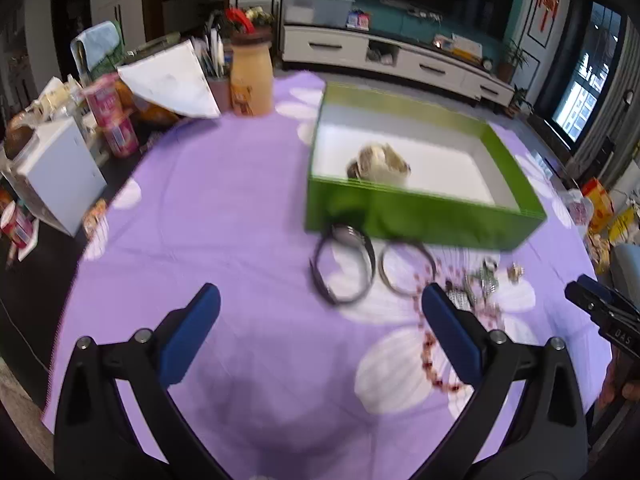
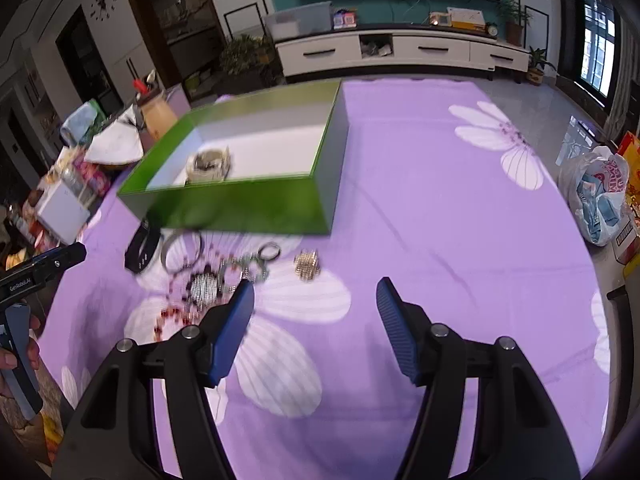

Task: Organize jewelry
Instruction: 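Move the left tool to the black band watch on the cloth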

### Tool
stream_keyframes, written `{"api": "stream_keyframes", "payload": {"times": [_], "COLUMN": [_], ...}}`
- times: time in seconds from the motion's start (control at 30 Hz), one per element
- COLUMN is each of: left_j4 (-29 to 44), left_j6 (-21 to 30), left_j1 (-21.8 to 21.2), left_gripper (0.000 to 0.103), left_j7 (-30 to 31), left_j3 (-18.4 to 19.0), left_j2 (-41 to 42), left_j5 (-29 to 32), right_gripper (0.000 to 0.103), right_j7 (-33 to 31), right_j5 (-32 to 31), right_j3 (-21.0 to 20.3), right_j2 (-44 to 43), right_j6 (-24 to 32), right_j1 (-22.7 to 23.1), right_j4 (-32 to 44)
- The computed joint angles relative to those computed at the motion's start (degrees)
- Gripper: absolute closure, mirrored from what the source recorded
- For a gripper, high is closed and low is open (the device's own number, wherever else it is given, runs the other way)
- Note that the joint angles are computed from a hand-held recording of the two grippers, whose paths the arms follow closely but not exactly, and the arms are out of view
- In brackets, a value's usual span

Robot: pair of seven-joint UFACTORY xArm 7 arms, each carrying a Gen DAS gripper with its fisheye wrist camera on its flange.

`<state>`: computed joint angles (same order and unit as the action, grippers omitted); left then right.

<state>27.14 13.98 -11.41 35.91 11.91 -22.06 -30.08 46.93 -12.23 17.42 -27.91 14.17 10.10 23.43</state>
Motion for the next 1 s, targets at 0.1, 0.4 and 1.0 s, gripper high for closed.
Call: {"api": "stream_keyframes", "payload": {"times": [0.1,0.4,1.0], "left_j4": [-1.5,-3.0,1.0], "left_j6": [1.0,1.7,0.6], "left_j1": [-0.4,-0.6,-4.6], "left_gripper": [0.002,0.002,0.016], "left_j7": [1.5,4.4,19.6], "left_j3": [0.6,0.9,2.1], "left_j2": [-0.2,0.1,4.4], "left_j5": [-0.6,-2.0,-17.2], "right_gripper": [0.039,0.039,0.046], "right_j7": [0.3,-0.7,8.2], "right_j5": [0.0,0.9,-13.1], "right_j3": [0.6,-0.1,8.7], "right_j2": [0.6,4.4,10.3], "right_j6": [0.0,-1.4,-8.3], "right_j1": [0.8,3.8,-11.5], "right_j4": [-0.6,-0.6,2.8]}}
